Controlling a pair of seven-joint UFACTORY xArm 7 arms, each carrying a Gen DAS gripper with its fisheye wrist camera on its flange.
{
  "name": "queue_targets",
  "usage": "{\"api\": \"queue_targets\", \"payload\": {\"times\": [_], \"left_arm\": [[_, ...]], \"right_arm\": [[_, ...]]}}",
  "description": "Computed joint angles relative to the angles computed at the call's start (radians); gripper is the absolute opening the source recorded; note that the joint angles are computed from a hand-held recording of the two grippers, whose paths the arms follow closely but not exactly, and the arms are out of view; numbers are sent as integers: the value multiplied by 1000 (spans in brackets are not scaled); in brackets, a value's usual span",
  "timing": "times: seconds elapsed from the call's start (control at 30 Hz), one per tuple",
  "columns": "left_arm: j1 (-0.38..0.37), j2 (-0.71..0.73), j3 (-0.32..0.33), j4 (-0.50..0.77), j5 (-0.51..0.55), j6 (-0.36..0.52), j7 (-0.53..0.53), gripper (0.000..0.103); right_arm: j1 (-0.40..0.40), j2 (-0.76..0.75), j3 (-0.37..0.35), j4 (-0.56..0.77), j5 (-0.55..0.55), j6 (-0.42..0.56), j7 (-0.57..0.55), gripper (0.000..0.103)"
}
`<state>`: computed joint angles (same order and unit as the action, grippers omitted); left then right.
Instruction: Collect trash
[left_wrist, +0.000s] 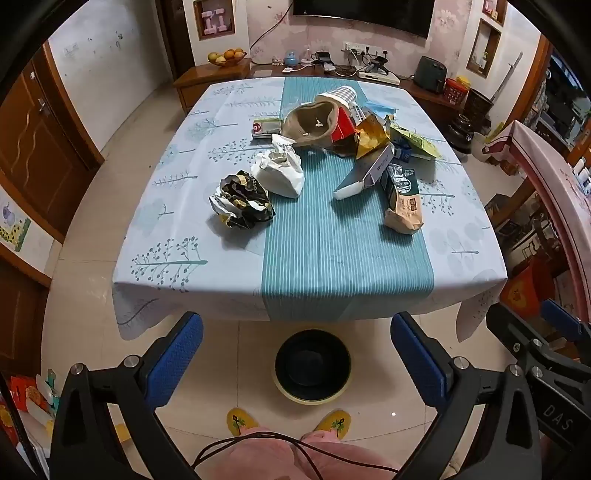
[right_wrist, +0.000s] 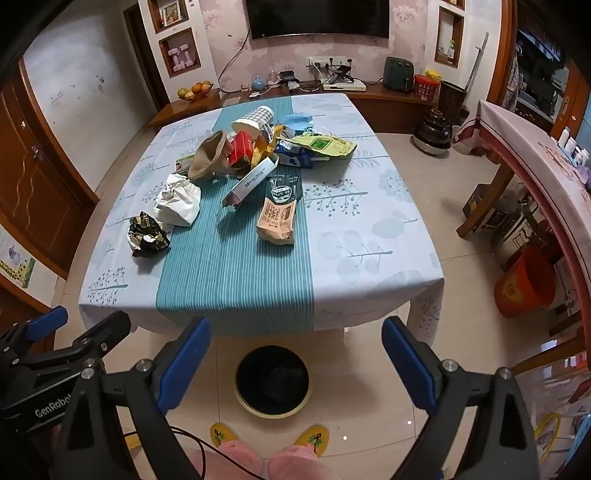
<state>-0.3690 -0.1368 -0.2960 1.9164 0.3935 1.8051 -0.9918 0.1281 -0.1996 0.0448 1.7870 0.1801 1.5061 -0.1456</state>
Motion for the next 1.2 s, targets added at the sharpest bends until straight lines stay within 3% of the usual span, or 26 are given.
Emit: {"api": "queue_targets", "payload": {"times": [1.2], "left_arm": [[-18,14,1,23,2,7,-17,97]], "right_arm": [[5,-9,6,-7,-16,-24,-16,90]]}}
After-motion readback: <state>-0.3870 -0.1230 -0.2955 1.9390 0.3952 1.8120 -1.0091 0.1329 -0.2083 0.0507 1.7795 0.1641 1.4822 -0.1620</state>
